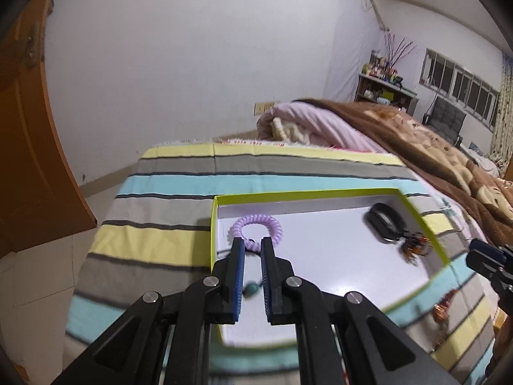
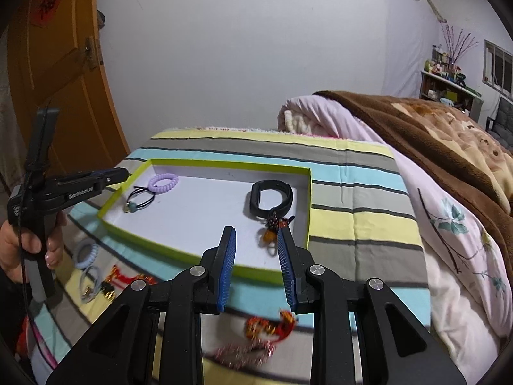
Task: Organize jewelry
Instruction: 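Open the right tool to drop the brown beaded bracelet in the box, then open the left tool to drop the purple coil bracelet in the box, then move both tools back toward the remaining jewelry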
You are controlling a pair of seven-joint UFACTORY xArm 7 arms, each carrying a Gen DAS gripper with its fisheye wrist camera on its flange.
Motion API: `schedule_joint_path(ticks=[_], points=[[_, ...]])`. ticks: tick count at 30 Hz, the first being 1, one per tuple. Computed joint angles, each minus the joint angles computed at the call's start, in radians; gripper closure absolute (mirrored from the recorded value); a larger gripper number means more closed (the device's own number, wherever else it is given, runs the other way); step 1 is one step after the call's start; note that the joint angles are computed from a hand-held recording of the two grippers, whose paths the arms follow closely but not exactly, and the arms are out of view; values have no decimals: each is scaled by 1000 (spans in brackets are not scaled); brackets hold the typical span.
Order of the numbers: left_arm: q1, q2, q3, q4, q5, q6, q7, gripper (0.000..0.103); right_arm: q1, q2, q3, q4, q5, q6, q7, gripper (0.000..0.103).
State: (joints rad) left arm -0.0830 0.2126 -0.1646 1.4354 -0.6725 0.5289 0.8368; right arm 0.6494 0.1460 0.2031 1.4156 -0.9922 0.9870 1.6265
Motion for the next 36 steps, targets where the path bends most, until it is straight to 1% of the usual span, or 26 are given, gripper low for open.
schedule_joint_path(ticks=[1,3,6,9,12,16,20,23,25,28,31,36], points=[[14,-44,-9,-46,-46,-8,41,94,9,-6,5,-4,-9,10,12,75],[19,-115,-4,-123,-120,-18,105,94,26,-15,17,-8,-27,36,36,75],[0,-212,33,-222,-200,-13,180,94,51,-21,37,-6,-49,79,63,75],[-31,-294,76,-309,-240,-18,219,94,77,-21,54,0,-54,125,76,75],[-62,-373,119,-395,-261,-30,236,94,108,-13,69,12,-59,176,97,75],[-96,-461,174,-498,-254,-42,235,94,143,-12,81,9,-68,200,133,75],[-125,-528,215,-574,-234,-56,231,93,168,-10,90,4,-66,217,172,75],[-147,-588,241,-641,-222,-75,231,93,190,-3,97,5,-67,248,195,75],[-160,-625,258,-682,-210,-81,227,93,196,-10,99,-12,-67,232,211,75],[-182,-671,285,-732,-194,-91,225,93,206,-12,105,-26,-66,221,231,75],[-211,-707,319,-764,-190,-96,238,94,221,-13,112,-36,-74,236,257,75],[-231,-760,353,-801,-147,-80,244,94,237,-12,121,-41,-69,259,284,75]])
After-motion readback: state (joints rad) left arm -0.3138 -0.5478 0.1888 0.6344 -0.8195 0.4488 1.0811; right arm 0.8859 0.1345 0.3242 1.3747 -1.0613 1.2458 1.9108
